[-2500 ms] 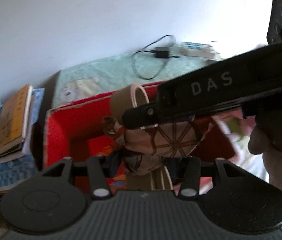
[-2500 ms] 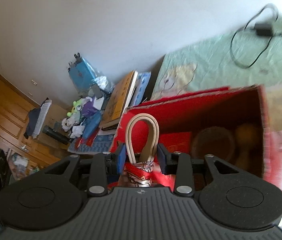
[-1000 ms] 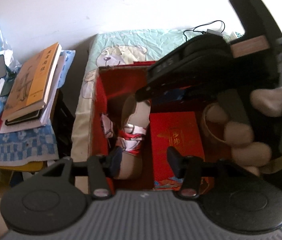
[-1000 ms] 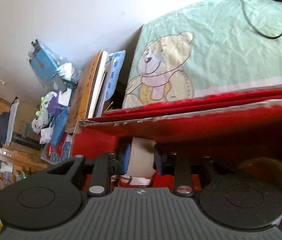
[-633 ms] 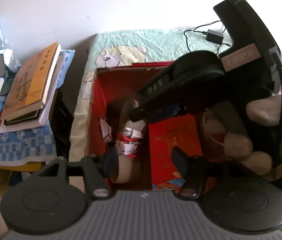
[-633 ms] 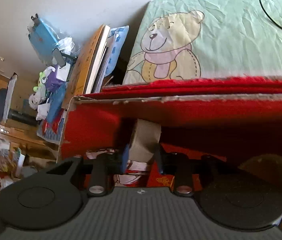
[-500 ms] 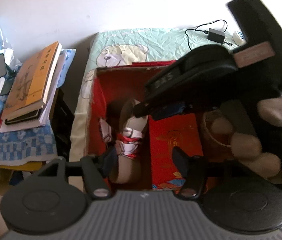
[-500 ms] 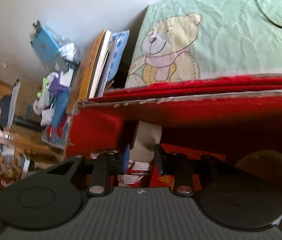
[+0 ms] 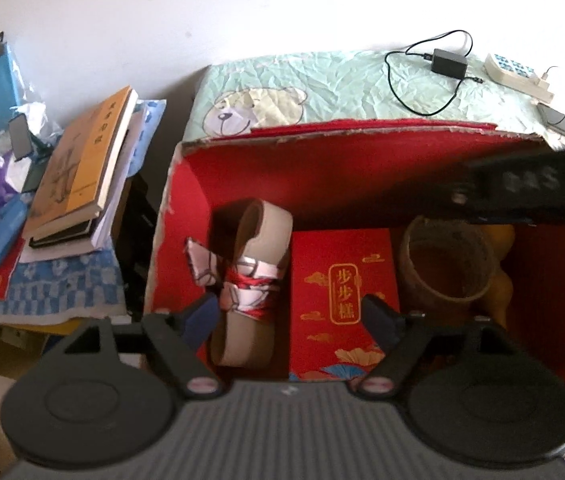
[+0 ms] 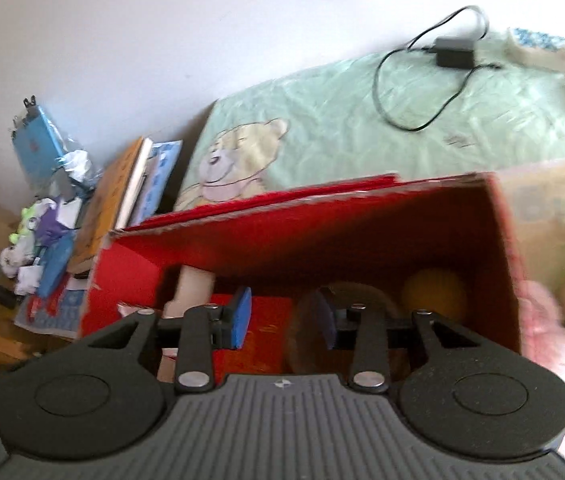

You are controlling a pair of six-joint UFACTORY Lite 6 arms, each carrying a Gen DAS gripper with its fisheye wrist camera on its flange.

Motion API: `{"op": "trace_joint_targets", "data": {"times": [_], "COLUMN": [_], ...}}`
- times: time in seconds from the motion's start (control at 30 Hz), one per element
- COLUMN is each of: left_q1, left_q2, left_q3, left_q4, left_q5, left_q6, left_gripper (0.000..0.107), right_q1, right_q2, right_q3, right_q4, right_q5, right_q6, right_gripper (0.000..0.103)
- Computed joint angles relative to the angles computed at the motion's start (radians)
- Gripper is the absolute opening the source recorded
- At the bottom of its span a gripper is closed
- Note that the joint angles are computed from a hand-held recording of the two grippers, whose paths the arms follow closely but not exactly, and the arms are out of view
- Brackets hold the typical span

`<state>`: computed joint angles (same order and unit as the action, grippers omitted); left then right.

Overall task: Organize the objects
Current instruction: 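Raise the right gripper out of the red box and pull back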

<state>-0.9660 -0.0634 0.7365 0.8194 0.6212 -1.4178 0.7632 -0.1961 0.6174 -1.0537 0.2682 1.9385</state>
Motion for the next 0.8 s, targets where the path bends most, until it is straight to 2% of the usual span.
{"op": "trace_joint_targets", "data": {"times": [0.07,0.3,0.47,0.57,0.67,0.8], "left_q1": [-0.019,-0.130,-0.224,-0.280,-0.348,-0.426], "left_q2": [0.004,-0.029,-0.066,-0.086,-0.090,-0.081], "left_q3": [0.007,0.007,0.001,0.004,0.019,0.044], "left_q4": [-0.011,-0.008,-0.006,-0.014,-0.022,-0.046], "left_q5": [0.016,0.129,0.228,0.278,0.335,0.401], "left_q6": [-0.010,-0.093,-0.179,-0.226,-0.274,-0.327], "left_gripper": [0.082,0.083,0.092,0.093,0.100,0.100], "right_q1": [0.042,0.172,0.286,0.362,0.440,0.545], "right_q2": [-0.036,-0.115,-0.177,-0.221,-0.261,-0.311], "right_q3": [-0.025,-0.060,-0.077,-0.087,-0.092,-0.100], "right_q4": [0.006,0.043,0.095,0.105,0.115,0.133], "right_q5": [0.071,0.213,0.323,0.398,0.478,0.579], "right_q6": [0.014,0.015,0.011,0.025,0.033,0.052], "right_gripper": [0.043,0.048,0.050,0.056,0.059,0.059]}}
